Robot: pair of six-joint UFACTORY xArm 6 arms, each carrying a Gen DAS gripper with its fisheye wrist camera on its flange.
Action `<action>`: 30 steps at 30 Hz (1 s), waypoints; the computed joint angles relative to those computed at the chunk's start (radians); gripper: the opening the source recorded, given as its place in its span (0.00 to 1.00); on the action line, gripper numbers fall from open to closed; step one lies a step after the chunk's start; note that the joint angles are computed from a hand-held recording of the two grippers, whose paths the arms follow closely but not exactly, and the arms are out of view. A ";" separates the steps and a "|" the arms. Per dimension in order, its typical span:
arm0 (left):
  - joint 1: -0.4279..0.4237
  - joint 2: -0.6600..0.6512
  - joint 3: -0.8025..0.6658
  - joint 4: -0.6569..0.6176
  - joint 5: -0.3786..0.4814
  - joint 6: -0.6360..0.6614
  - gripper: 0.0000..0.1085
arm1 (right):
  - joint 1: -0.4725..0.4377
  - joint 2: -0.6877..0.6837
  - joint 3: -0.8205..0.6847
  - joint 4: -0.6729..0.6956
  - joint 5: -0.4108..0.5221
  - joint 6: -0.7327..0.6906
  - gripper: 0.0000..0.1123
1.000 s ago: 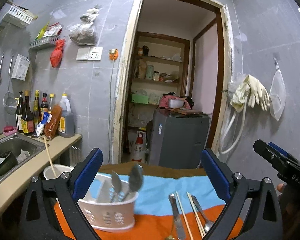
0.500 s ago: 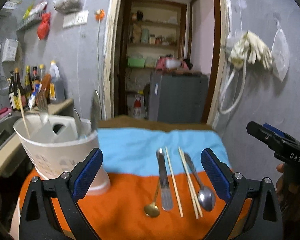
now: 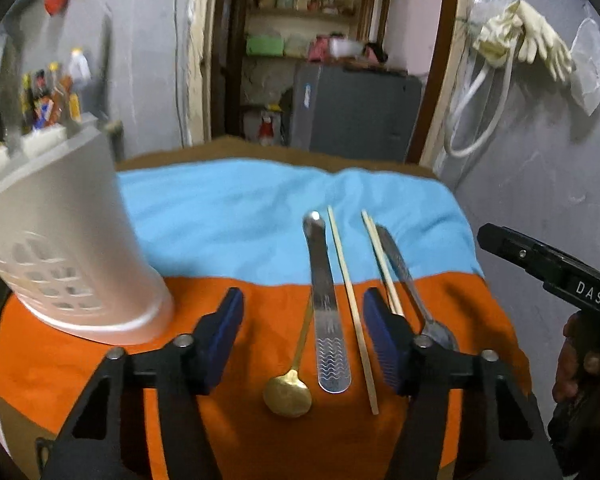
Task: Organize utensils
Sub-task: 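Grasp the small gold spoon with the left tool while the right tool grasps a silver spoon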
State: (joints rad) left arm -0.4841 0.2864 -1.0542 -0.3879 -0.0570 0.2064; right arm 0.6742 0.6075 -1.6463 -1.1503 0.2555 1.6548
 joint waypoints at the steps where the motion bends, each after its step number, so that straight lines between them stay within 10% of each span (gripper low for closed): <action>1: 0.007 0.009 -0.015 0.021 0.027 -0.025 0.41 | -0.002 0.011 -0.003 0.057 -0.015 -0.052 0.51; 17: 0.053 0.015 -0.052 0.223 0.238 -0.181 0.12 | 0.035 0.119 -0.079 0.733 -0.015 -0.722 0.33; 25: 0.050 0.062 -0.132 0.355 0.316 -0.224 0.09 | 0.055 0.179 -0.187 0.884 0.084 -0.902 0.32; 30: 0.049 0.082 -0.174 0.333 0.364 -0.186 0.02 | 0.062 0.193 -0.213 0.906 0.105 -0.944 0.11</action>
State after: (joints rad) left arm -0.4350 0.3680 -1.2279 -0.0545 0.3070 0.0207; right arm 0.7363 0.8008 -1.8589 -0.2440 0.3603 0.7105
